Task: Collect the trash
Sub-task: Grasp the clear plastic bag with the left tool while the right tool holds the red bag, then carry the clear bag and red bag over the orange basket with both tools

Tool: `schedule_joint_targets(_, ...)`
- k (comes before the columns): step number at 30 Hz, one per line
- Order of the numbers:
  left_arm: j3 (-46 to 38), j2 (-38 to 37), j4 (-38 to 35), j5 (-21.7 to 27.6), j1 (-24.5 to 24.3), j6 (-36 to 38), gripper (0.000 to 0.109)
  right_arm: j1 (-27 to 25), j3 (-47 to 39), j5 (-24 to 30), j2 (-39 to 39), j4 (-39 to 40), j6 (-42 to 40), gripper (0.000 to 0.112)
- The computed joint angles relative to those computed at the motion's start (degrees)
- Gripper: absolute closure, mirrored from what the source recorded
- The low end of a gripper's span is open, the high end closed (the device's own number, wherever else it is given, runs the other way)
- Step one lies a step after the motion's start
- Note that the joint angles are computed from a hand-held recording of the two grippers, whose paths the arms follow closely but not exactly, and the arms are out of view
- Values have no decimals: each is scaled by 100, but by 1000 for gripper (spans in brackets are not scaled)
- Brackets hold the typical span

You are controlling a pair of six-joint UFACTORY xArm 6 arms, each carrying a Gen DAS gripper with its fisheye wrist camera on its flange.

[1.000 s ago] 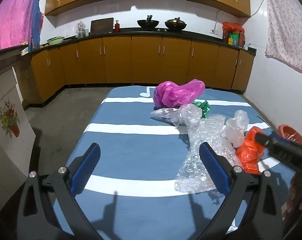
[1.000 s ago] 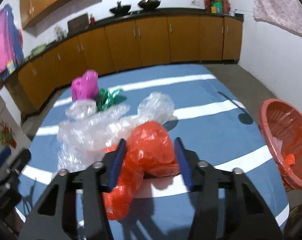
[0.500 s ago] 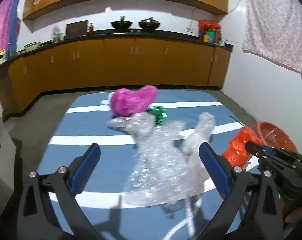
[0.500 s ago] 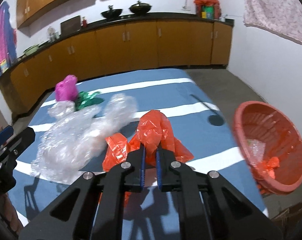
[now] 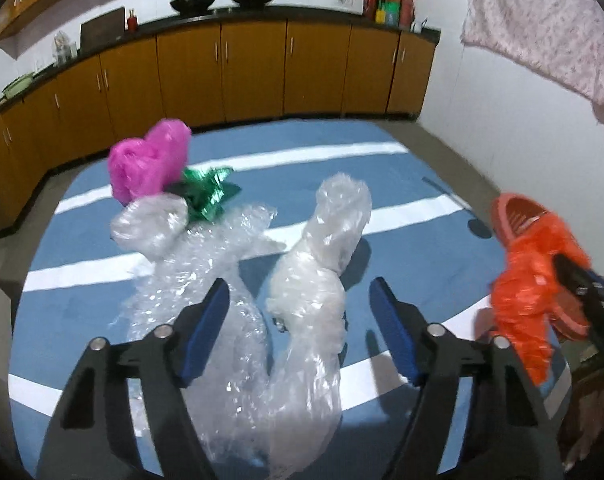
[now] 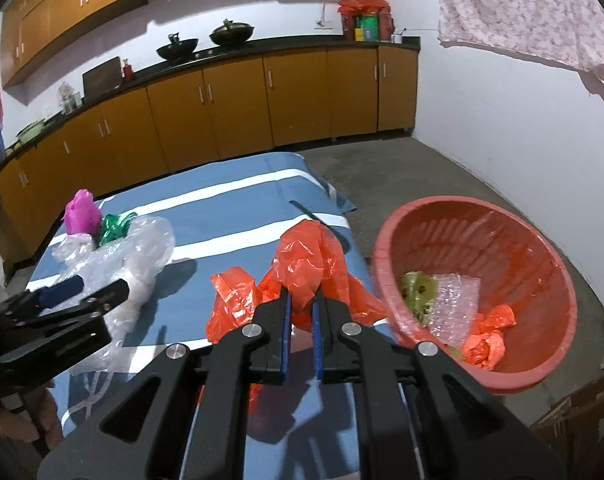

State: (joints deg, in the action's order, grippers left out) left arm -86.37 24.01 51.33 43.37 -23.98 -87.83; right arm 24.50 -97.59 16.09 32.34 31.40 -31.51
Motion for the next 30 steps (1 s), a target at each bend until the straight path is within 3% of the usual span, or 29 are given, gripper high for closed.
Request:
schedule_joint_targets(4, -316, 281, -334, 150, -5, 333, 46, -94, -57, 67, 34, 75, -7, 103)
schedule_joint_targets(7, -566, 488, -559, 187, -35, 692, 58, -119, -52, 90, 45, 73, 43, 103)
schedule_joint_targets(16, -1153, 915, -767, 373, -100, 1368, 81, -217, 14, 90, 8, 161, 21, 103)
schedule_joint_targets(23, -638, 461, -218, -232, -110, 817, 83, -273, 45, 51, -60, 298, -21, 103)
schedule_joint_targets(30, -578, 228, -5, -477, -110, 564, 83, -317, 118, -35, -177, 519, -211, 103)
